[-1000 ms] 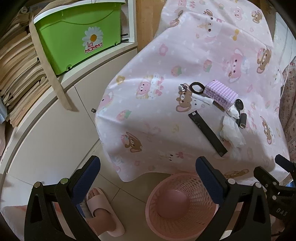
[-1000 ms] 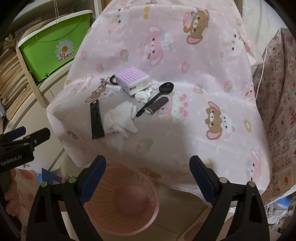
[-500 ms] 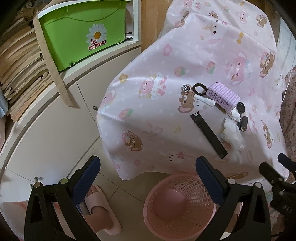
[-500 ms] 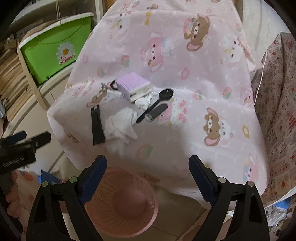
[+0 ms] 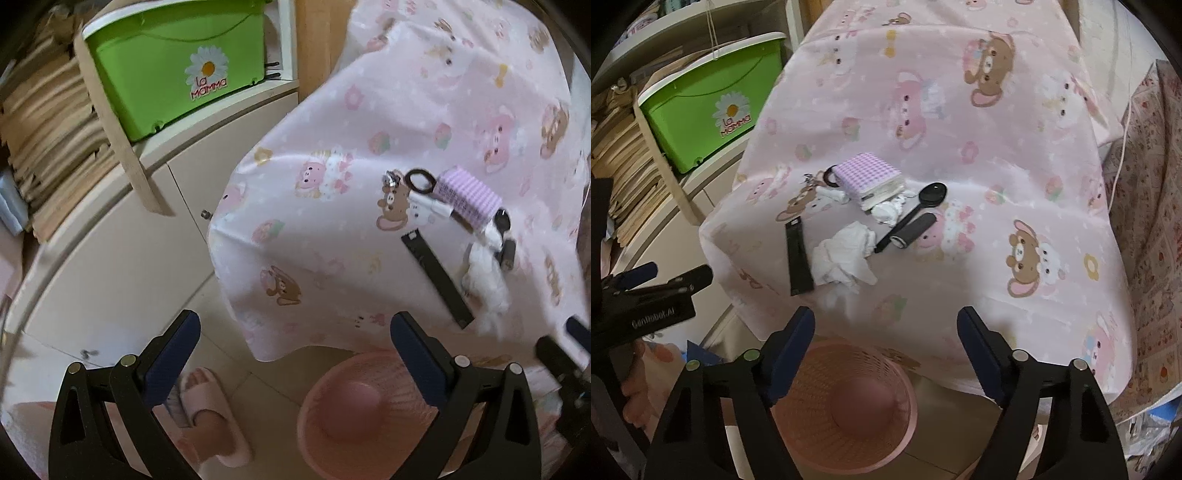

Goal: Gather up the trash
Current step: 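Move the right gripper to the white crumpled tissue and close on it, then grasp the black strip with the left gripper while the right gripper lifts the tissue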

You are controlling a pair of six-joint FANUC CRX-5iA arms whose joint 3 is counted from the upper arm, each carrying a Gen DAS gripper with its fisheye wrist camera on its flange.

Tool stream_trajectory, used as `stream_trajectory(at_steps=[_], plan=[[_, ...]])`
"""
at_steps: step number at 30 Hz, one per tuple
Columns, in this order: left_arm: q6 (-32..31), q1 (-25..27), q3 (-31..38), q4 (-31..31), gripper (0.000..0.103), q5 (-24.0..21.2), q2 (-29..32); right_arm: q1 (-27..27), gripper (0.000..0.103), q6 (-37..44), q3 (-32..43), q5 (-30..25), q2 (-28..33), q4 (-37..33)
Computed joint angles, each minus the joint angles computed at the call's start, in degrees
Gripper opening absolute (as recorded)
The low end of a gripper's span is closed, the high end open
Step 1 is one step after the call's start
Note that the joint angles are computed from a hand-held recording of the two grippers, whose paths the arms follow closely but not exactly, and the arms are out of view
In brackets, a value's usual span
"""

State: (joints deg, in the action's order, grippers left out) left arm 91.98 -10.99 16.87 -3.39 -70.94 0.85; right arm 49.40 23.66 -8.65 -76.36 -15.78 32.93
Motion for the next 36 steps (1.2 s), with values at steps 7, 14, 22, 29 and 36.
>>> stream_trajectory(at_steps=[7, 14, 22, 29, 36], plan=[[2.73, 1.83, 0.67, -0.49, 0.101, -0.27, 0.34, -3.71, 0.071, 7.96, 6.97, 1.09, 2.98, -5.83], [4.02, 1.71, 1.94, -1.62, 0.101, -1.34, 1.74, -8.14, 0.059, 14.22, 9.16, 3.00, 7.00, -8.10], [2.52, 0.97, 1.88, -1.62, 0.101, -1.08, 2.18, -11.00, 0.050, 20.01, 11.17, 5.24, 10.36, -13.97], [2.30, 0.70, 2.19, -1.36, 0.101, -1.51, 2.55, -10.66, 0.016, 20.19, 11.14, 4.91, 11.21, -12.61], [2.15, 0.30, 1.39, -1.70, 0.101, -0.57, 1.78, -8.99, 0.004, 17.91, 7.66, 8.06, 7.20, -9.11]])
